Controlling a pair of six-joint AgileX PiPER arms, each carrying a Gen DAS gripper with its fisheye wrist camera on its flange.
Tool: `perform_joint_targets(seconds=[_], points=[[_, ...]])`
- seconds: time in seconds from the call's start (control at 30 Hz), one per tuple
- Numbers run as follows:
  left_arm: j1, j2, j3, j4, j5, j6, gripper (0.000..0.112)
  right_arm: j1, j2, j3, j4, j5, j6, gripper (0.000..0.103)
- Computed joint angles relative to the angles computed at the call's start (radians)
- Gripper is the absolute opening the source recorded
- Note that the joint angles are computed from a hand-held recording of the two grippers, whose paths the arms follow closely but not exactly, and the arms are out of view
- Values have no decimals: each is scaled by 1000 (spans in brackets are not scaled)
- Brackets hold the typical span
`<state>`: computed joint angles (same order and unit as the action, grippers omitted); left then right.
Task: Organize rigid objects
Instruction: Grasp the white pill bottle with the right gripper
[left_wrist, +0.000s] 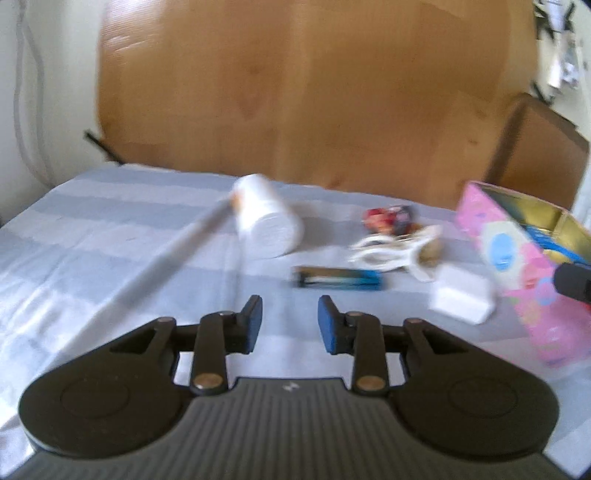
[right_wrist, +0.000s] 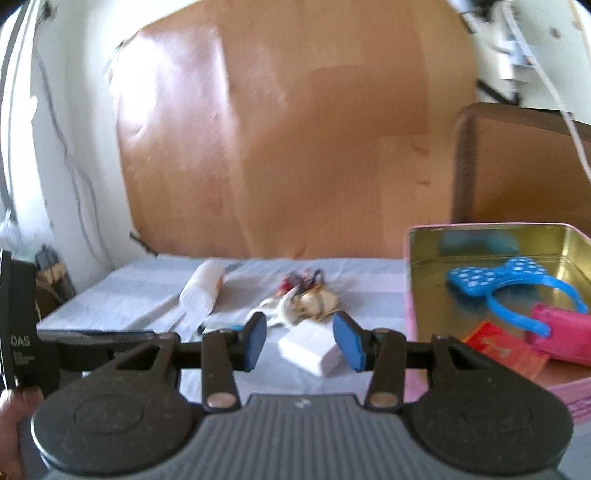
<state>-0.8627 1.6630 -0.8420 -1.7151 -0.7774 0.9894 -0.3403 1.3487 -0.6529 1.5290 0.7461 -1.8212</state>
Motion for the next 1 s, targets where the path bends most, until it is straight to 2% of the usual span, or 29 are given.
perform_joint_targets(seconds=[0.2, 0.27, 0.37, 0.47, 0.53, 0.63, 0.7, 0.73, 0.77, 0.8, 0.83, 0.9, 1.0], points=[[66, -31, 151, 76, -61, -152, 35, 196, 73, -56, -17, -108, 57, 43], [94, -62, 201, 130, -44, -247, 35, 293, 119, -117, -31, -162, 118, 43], [136, -100, 268, 258, -9, -419, 37, 425, 200, -214, -23, -229, 169, 53], [130, -101, 298, 339, -39, -535, 41, 559, 317, -343, -28, -319, 231, 61], [124, -98, 307, 365, -56, -567, 43, 621, 404, -439, -105, -371, 344, 67], [122, -89, 309, 392, -68, -595, 44, 687, 536, -595, -344, -427, 640, 69], [126, -91, 315, 405, -70, -614, 45, 714, 625, -696, -525, -435, 840, 67], [135, -96, 322, 423, -62, -631, 45, 713, 666, -750, -620, -397, 940, 53], [141, -100, 327, 437, -56, -647, 45, 712, 692, -792, -689, -353, 1012, 52], [141, -106, 333, 443, -54, -658, 45, 713, 690, -794, -722, -347, 1044, 52], [141, -110, 338, 449, -52, -667, 45, 720, 677, -777, -735, -358, 1036, 52], [149, -116, 343, 465, -45, -681, 45, 714, 630, -715, -682, -338, 900, 52], [159, -132, 369, 515, -43, -739, 47, 658, 529, -587, -550, -230, 624, 52]])
